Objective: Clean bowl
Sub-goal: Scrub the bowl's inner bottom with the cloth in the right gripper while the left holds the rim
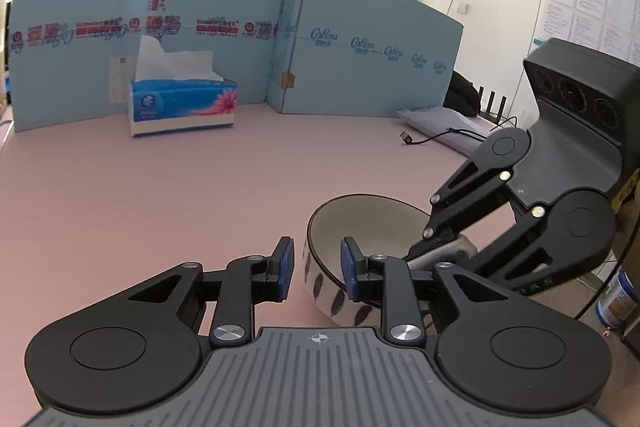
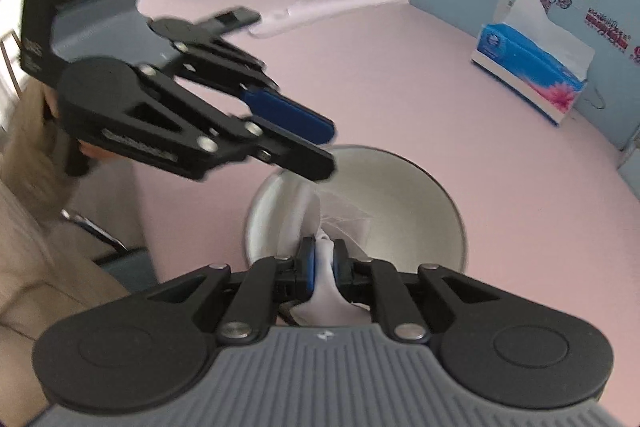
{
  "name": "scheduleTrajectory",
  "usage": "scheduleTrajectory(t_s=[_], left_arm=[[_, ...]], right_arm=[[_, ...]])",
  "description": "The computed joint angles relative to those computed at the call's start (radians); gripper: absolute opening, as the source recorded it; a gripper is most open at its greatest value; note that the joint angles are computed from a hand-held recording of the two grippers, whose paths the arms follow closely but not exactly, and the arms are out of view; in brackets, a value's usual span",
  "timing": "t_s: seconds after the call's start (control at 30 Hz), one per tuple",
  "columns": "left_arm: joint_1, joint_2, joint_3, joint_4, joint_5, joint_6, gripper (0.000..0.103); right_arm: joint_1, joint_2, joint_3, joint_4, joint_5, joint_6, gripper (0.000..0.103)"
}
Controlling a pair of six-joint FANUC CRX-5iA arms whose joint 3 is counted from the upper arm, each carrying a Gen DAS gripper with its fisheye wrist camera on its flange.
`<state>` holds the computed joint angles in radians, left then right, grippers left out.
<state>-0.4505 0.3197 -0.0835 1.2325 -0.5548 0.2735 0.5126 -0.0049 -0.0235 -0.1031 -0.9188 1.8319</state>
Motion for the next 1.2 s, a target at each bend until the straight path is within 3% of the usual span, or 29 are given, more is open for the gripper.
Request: scheduleTrajectory(t_s=[0.5,0.73,1.0,1.2], left_arm=[[-0.008,-0.011,-0.025,0.038,0.003,-0.053,0.036],[-0.009,-0.008,-0.022,0.034,0.0,-0.058,0.037],[-0.008,-0.012,-0.029,0.036,0.005,-0.06,0.039],[-0.006,-0.011,-0.026,0.025,-0.004,-0.052,0.039]], right_arm=[[0.075,-0.011,-0.115,0.345,0.079,-0.175,0.01],[0.057,0.024,-0.071,0.311,0.047,-0.207,0.011],[-0.042,0.076,0.08,0.035,-0.07,-0.116,0.011],[-0.035,0.061,0.075,-0.012,-0.064,-0.097,0.014]])
